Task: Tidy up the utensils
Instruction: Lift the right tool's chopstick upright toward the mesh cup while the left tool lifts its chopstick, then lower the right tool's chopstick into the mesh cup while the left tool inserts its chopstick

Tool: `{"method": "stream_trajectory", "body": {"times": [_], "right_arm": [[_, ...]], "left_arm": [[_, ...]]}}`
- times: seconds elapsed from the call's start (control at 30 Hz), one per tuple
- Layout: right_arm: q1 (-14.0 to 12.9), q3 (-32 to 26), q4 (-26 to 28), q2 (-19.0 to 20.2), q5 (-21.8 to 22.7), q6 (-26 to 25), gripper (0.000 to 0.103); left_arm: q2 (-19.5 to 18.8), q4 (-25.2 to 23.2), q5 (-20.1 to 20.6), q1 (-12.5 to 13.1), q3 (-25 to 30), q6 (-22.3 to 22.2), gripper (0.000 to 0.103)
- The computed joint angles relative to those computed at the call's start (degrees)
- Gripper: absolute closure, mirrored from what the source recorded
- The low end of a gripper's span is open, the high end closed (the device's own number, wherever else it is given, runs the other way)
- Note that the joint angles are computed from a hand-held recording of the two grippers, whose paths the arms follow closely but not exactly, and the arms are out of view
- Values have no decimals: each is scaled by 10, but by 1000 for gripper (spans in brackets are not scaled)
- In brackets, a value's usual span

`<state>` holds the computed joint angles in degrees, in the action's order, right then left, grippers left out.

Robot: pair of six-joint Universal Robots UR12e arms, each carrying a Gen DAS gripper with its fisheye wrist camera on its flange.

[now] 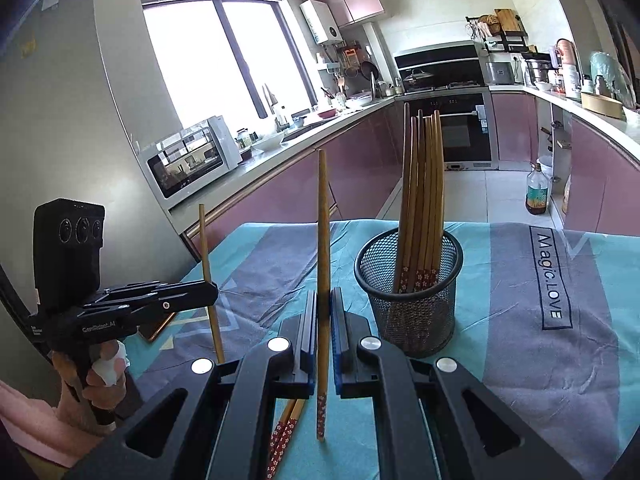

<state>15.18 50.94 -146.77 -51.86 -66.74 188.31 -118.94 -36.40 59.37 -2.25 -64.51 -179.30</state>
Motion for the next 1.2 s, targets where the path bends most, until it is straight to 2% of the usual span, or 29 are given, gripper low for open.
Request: {"method": "stream_trajectory", "body": {"times": [0.3, 0.47, 1.0, 1.2], "right_arm": [[-5, -7, -28, 0, -5, 4, 98], [-6, -16, -38, 1, -15, -2, 98], [-9, -63, -69, 13, -53, -19, 98], [-10, -95, -58, 28, -68, -29, 98]], "left_arm": [[2, 44, -13, 4, 8, -23, 96], [-6, 52, -17, 3, 25, -31, 96], [-45, 74, -17, -7, 108, -35, 96], [-63, 72, -11, -13, 146, -34, 96]]}}
